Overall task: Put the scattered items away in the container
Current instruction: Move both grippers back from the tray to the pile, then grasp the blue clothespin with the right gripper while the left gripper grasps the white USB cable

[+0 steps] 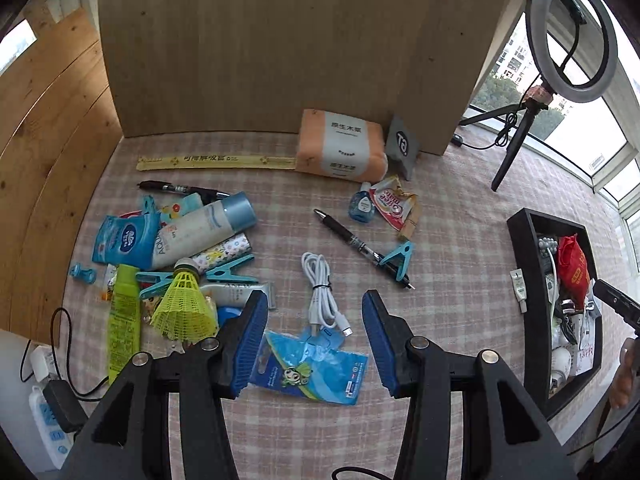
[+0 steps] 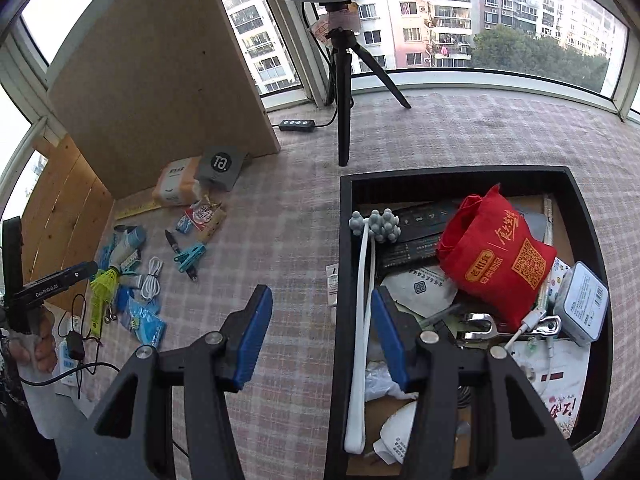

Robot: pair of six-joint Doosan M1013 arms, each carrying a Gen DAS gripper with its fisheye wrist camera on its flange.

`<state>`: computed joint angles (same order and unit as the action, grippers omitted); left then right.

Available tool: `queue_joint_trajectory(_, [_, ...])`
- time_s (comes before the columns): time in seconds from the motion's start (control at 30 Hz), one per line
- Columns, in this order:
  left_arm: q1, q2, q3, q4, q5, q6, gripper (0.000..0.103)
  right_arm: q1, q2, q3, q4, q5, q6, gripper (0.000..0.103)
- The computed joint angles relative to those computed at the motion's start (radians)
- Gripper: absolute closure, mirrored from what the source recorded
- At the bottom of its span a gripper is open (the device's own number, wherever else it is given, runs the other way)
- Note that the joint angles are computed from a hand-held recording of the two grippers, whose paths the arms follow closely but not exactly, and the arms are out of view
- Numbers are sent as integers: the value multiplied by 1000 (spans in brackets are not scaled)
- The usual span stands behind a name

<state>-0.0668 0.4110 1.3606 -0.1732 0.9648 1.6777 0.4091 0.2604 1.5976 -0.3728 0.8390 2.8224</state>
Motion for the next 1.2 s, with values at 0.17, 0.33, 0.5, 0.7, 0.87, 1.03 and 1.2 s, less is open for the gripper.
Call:
queue_joint_trajectory(0.17, [53, -44, 90, -4, -33, -34, 57, 1, 75, -83, 101, -9, -162, 52])
queue_joint_trajectory(0.33, [61, -44, 120, -5, -29, -45, 57, 1, 141, -164, 198, -6, -296, 52])
queue_joint_trajectory(0.5, [36, -23, 111, -35, -27, -1, 57, -15, 210, -246, 340, 6, -380, 52])
queue_joint_trajectory(0.7, [-5, 28, 66, -20, -3, 28, 57, -37, 312, -369, 442, 51, -380, 52])
queue_joint_trajectory(0.87, [-25, 62, 32, -4, 13, 60, 57, -68, 390, -439, 566, 83, -348, 52])
queue_joint_trajectory(1.03, [-35, 88, 6, 17, 24, 90, 57, -80, 434, -478, 615, 95, -266, 52])
queue_joint_trajectory(1.2, [-33, 113, -14, 5, 41, 108, 57, -74, 467, -530, 577, 131, -224, 57])
